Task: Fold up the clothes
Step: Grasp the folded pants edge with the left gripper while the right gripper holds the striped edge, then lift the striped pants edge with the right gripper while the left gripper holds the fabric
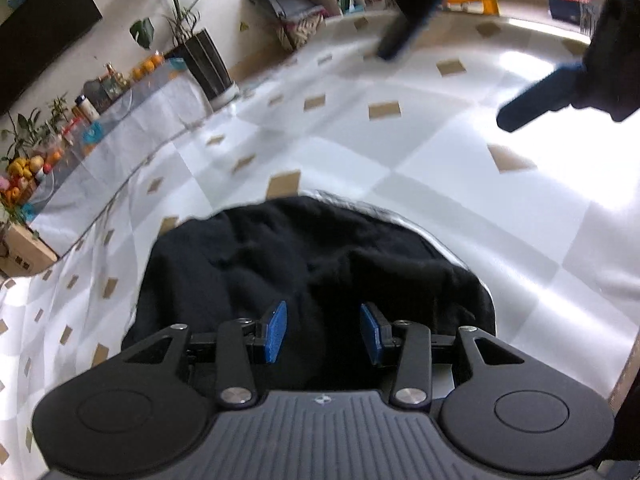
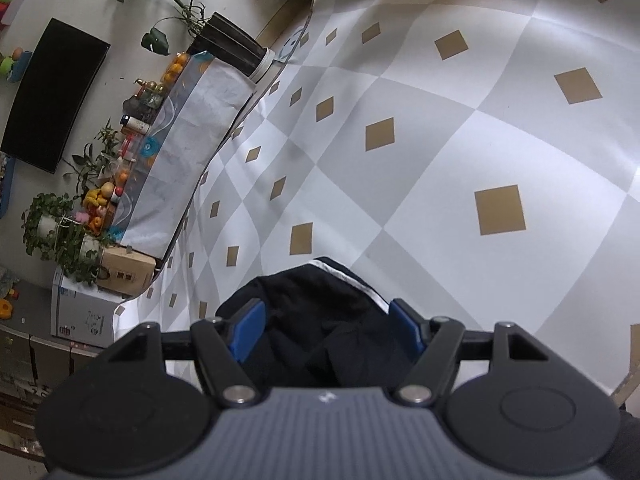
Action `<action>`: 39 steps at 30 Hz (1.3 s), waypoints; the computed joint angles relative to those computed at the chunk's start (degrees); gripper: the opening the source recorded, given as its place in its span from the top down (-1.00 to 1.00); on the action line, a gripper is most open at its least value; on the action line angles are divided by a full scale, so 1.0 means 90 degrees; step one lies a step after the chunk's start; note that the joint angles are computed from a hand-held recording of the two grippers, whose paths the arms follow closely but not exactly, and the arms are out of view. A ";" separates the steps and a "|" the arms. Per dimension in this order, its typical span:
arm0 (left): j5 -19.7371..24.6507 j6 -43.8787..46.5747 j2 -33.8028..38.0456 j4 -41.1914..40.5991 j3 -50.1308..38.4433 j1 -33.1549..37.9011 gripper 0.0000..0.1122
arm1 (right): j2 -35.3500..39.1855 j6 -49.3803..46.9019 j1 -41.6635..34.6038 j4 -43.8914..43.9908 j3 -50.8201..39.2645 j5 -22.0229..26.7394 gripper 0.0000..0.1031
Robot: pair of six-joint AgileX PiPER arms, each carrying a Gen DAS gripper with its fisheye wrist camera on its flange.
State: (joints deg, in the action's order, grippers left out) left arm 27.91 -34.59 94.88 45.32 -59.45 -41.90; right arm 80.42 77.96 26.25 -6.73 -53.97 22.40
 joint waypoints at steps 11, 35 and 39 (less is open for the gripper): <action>-0.0189 0.1900 0.0529 -0.1923 -0.0598 0.0477 0.02 | 0.0164 -0.0371 0.0000 0.0345 -0.0145 0.0007 -0.29; 0.0792 0.3062 0.1177 -0.5042 -0.1458 0.1073 0.89 | 0.0343 0.0409 0.0121 -0.0460 -0.0316 0.0292 -0.31; 0.0960 0.2298 0.0836 -0.4765 -0.1225 0.1070 0.91 | 0.0376 0.0370 0.0089 -0.0411 -0.0316 0.0346 -0.33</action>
